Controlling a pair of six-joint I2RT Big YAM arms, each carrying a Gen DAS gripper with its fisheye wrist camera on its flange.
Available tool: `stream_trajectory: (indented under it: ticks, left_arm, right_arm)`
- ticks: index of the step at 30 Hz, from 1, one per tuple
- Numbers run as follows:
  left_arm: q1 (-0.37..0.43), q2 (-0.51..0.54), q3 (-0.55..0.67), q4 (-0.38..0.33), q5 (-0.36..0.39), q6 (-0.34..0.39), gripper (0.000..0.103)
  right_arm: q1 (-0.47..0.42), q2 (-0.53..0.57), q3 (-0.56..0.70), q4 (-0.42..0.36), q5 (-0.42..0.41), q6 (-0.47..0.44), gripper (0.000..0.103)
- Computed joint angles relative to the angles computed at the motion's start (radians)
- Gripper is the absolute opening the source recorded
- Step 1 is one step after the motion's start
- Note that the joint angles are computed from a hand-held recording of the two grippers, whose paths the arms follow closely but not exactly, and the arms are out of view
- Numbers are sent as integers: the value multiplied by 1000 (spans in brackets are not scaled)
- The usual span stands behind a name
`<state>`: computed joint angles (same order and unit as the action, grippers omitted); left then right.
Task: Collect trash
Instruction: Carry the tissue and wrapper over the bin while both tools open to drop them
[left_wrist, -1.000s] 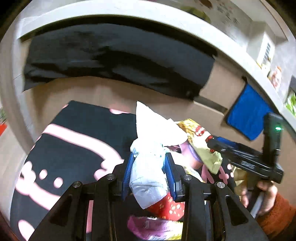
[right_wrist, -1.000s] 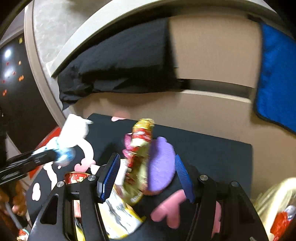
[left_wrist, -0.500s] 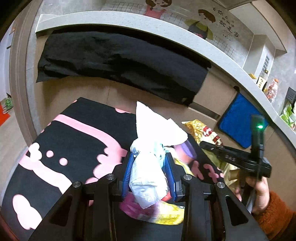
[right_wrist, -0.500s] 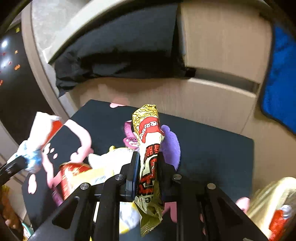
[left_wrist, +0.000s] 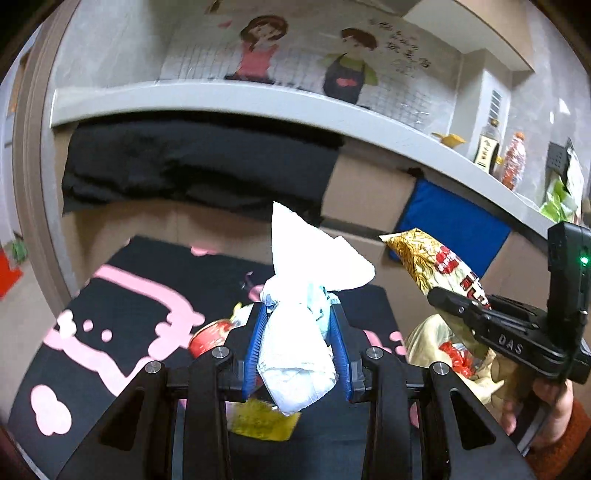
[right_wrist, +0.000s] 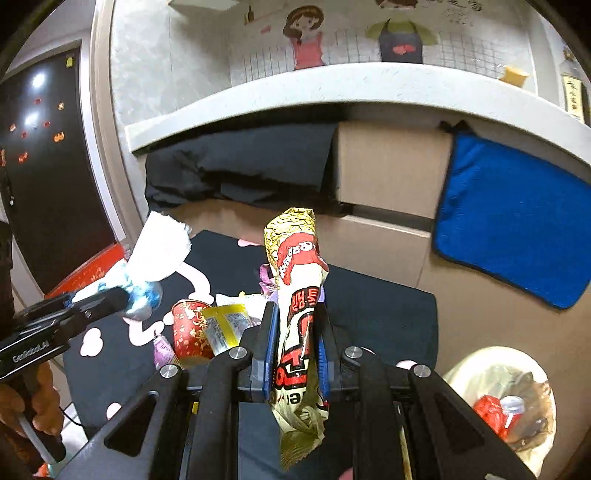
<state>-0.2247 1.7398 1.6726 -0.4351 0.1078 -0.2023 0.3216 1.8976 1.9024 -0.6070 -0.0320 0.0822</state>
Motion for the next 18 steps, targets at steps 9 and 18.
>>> stream_trajectory:
  ticks: [9, 18]
  left_arm:
    - [-143, -1, 42, 4, -140, 42, 35]
    - [-271, 111, 196, -86, -97, 76, 35]
  right_arm:
    - [-55, -190, -259, 152, 29, 4, 17]
    - [-174, -332, -450, 208, 58, 59, 17]
